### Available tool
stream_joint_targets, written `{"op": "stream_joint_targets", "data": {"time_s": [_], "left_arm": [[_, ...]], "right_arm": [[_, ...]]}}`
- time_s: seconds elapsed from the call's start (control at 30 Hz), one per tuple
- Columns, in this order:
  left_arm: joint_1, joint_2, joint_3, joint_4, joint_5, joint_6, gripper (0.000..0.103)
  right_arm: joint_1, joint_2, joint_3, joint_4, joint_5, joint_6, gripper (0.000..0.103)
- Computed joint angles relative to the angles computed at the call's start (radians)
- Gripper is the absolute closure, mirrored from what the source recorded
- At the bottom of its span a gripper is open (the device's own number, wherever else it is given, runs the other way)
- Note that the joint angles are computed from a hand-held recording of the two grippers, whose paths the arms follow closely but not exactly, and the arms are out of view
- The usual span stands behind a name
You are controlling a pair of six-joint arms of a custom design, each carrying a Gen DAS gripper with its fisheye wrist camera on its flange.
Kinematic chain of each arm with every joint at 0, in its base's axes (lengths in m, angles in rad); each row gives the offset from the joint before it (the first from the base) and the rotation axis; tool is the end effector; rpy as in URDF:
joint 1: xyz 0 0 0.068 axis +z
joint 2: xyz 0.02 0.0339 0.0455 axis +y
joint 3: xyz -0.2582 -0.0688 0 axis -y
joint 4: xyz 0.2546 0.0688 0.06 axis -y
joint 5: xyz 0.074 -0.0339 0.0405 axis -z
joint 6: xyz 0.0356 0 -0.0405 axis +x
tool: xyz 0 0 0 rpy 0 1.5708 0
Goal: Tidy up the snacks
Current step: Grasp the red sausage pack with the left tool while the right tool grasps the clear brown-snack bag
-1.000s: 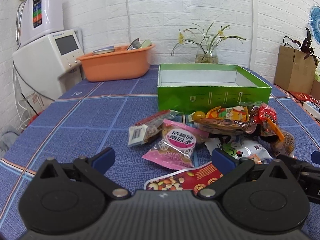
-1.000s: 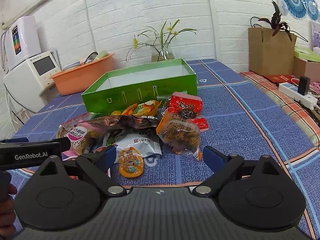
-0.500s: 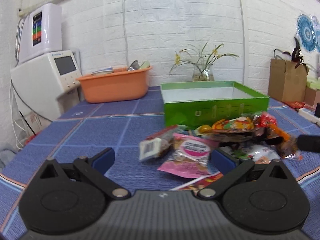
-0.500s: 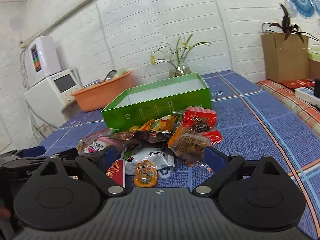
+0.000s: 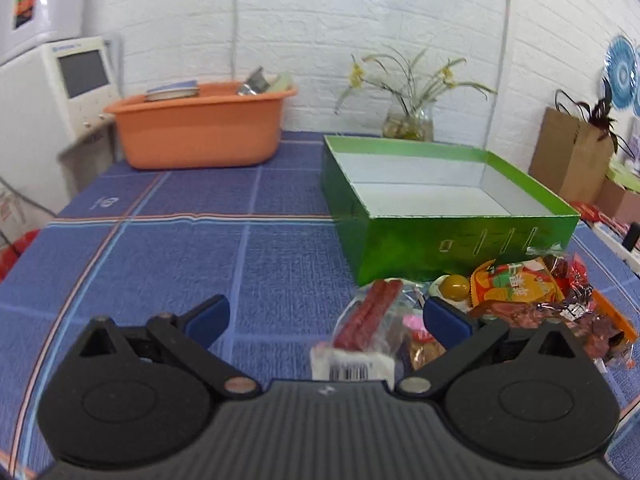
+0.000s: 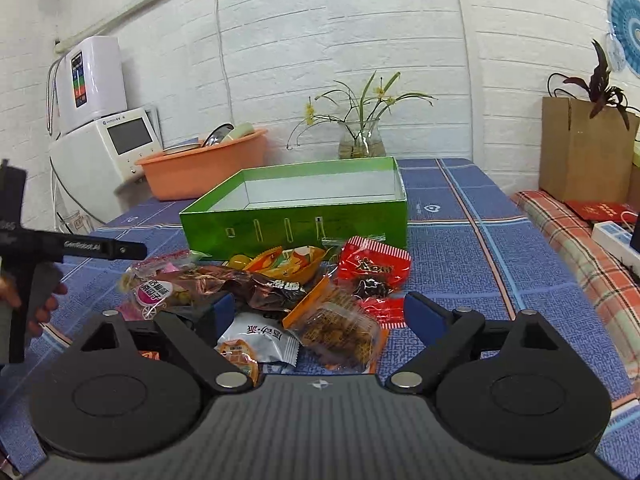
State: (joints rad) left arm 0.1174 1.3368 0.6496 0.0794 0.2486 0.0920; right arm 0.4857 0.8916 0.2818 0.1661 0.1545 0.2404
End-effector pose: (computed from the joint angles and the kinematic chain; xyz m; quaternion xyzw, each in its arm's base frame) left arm 0.2832 0.0246 0.1876 0.0462 0.8801 -0.0613 0.4685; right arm 0.1790 0.0883 0.1709 -0.0622 0.8416 0.1282 0.5210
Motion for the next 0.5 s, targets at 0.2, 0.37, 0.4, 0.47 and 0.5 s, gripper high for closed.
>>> {"op": "stream_joint_targets", "data": {"time_s": [0.2,0.37,0.4,0.47,0.5], "left_arm": [[-0.025,0.179,0.176,-0.109,0.095,0.093,0.000],[-0.061,0.319,0.304,-0.223,0.097,0.147,0.007],[-0.057,0.343,0.330,-0.255,0.119,0.150,0.013],[-0.059,0.324,0.312,-0.243,0.112,0.174,0.051],[-0.057,0.315,0.312,-0.259,0.120,0.182,0.048]], "right_arm": [[-0.041,0.142,0.018,0.107,-0.070,0.050,0.000],[-0.069,0.272,0.075,0.106,-0.074,0.083,0.000],[-0.080,0.288,0.078,0.114,-0.100,0.081,0.000],[-0.091,0.305,0.087,0.109,-0.149,0.071,0.000],[-0.089,0.303,0.088,0.107,-0.155,0.064,0.000]]}}
